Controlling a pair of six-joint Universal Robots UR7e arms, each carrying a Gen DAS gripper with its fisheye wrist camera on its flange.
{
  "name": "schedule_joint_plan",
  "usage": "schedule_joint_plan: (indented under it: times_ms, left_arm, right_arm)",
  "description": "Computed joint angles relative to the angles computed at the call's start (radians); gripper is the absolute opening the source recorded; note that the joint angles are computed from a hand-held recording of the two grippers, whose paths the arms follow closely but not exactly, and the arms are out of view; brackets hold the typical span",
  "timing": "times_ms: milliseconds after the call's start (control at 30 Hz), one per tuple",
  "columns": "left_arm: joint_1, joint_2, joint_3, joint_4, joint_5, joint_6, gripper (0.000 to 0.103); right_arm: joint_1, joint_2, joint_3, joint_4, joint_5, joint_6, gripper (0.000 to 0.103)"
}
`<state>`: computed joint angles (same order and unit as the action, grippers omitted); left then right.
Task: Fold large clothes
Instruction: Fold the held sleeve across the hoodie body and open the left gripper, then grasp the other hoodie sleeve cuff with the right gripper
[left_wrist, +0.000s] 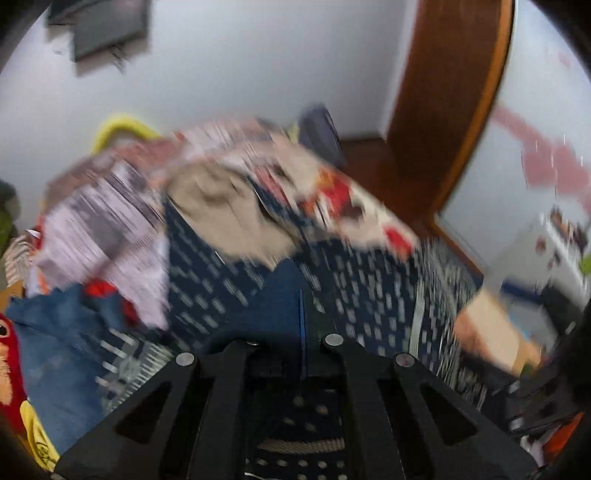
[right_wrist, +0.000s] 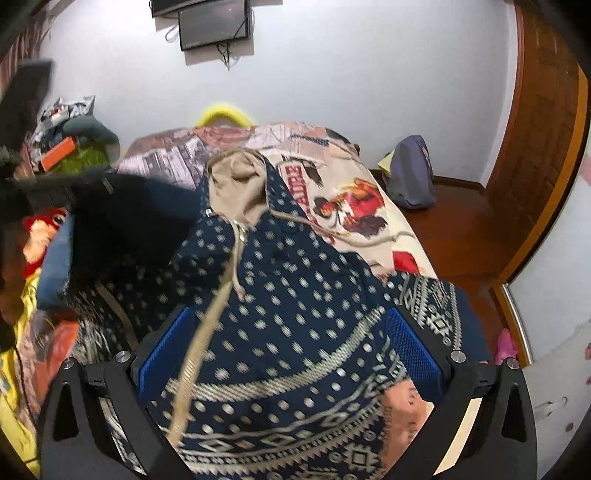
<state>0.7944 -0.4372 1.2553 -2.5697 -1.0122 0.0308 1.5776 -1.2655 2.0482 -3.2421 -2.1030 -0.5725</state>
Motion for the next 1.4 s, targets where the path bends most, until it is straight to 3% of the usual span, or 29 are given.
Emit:
schedule_joint_plan:
  times_ms: [167,233,333,400,433,533,833,900,1000,1233,1400]
  left_arm:
    - [0.008,0.035,0.023,0.138,-0.065,-0.047,0.006]
    - [0.011,0.037,0.032,0.192,-0.085,-0.061,0.012]
    - [0.014,0.03,0.058,0.232,-0.108,-0.057,0.029]
    - [0.019,0.007,0.081,0.247,-0.168,-0.055,0.041]
    - [0.024,-0.01,0.091,0.263,-0.216,-0.067,0.043]
    - [0.022,-0.052,0.135,0.244,-0.248,-0.102,0.045]
    - [-0.005,-0.232,0.297,0.141,-0.172,-0.127,0.05]
    - [-0.001,-0.271,0.329,0.109,-0.147,-0.133,0.056]
    - [0.003,-0.331,0.388,0.06,-0.057,-0.135,0.061]
    - [0.066,-0.44,0.48,0.054,0.072,-0.195,0.062]
    - [0.116,-0.462,0.52,0.05,0.1,-0.214,0.062]
  right_arm:
    - [-0.03,-0.021,0.032,0.011,-0.015,-0.032,0.103]
    - [-0.036,-0.028,0.04,0.019,-0.022,-0.034,0.103]
    - [-0.04,-0.031,0.048,0.033,-0.035,-0.028,0.103]
    - [-0.04,-0.036,0.053,0.042,-0.036,-0.021,0.103]
    - [-0.039,-0.039,0.058,0.039,-0.035,-0.021,0.103]
    - [-0.026,-0.048,0.072,0.023,-0.041,-0.016,0.103]
    - [0.049,-0.059,0.084,0.01,-0.045,-0.017,0.103]
    - [0.069,-0.045,0.075,0.01,-0.048,-0.028,0.103]
    - [0.092,-0.022,0.065,0.022,-0.042,-0.035,0.103]
    - [0.135,0.07,0.007,0.055,0.009,-0.059,0.103]
    - [0.139,0.16,-0.069,0.132,0.019,-0.038,0.1]
